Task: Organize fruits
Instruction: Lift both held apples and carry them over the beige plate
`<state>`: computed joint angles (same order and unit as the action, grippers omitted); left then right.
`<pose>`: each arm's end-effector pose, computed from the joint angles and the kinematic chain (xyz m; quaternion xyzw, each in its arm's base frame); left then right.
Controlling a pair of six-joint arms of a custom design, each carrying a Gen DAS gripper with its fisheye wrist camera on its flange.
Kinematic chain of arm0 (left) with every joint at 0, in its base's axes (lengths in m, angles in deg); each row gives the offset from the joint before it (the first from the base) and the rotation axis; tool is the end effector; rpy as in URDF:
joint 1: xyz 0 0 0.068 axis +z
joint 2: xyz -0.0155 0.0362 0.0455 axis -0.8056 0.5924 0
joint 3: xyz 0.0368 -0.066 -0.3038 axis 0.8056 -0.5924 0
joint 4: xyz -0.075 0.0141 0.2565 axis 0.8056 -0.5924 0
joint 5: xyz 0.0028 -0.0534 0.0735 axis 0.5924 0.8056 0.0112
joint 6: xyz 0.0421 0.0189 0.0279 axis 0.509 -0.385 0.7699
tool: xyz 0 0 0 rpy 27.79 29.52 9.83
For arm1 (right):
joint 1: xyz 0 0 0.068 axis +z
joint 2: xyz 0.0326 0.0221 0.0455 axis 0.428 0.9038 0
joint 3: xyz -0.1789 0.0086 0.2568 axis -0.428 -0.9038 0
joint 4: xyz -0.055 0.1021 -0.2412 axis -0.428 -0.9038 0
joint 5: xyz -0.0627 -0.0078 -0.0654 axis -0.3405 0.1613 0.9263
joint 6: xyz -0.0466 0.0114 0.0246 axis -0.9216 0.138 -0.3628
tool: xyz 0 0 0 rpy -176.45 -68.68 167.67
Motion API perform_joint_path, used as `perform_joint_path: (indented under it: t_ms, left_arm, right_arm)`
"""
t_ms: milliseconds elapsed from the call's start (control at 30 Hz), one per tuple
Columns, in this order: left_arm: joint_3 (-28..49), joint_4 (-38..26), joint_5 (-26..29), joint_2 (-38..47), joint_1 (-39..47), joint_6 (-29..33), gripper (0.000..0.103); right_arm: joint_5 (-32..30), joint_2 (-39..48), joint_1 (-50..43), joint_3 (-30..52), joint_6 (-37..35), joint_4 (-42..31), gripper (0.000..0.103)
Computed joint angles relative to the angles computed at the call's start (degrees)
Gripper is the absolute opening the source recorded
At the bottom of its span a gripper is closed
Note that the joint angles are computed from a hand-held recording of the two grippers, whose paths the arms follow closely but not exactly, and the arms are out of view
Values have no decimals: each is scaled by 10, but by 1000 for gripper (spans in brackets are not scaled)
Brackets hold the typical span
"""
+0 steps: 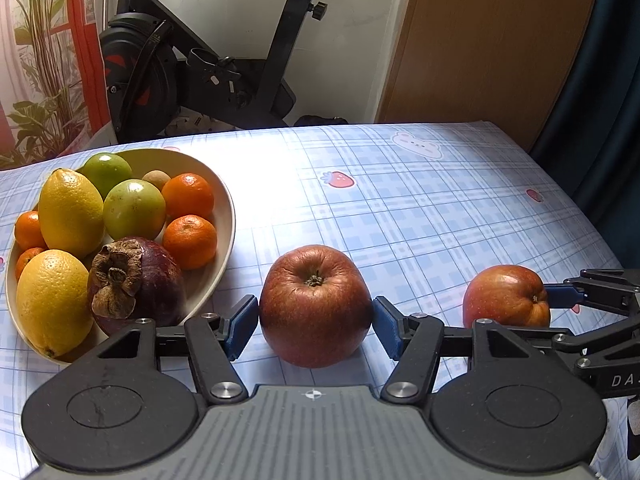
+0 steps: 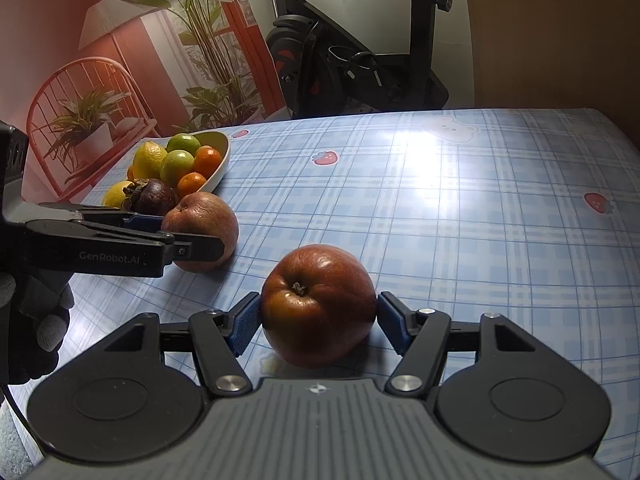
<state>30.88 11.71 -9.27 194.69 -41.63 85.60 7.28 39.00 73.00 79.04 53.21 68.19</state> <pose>0.2783 0.0410 0.0704 0.2421 0.9057 -0.1405 0.3183 0.1490 0.1428 0.0910 0.0740 0.9194 0.1265 0.3649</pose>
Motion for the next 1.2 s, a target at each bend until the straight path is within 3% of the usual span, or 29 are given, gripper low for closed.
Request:
perform_joint_path:
  t_ms: [267,467,767,1200]
  left_arm:
    - [-11,41,-21,10,-19,-21,65]
    - [-35,39,4,-8,16,8,65]
    - [-23,-57,76,-78,118,48,65]
    - [60,-128,113,-132,206,-6,65]
  right_arm:
    - [0,5,-1,-1,5,8,66]
    - [3,-9,2,4,0,-10,66]
    - [2,-22,0,42,-31,-44,66]
    - [-24,1,-24,164,-119,-77,66]
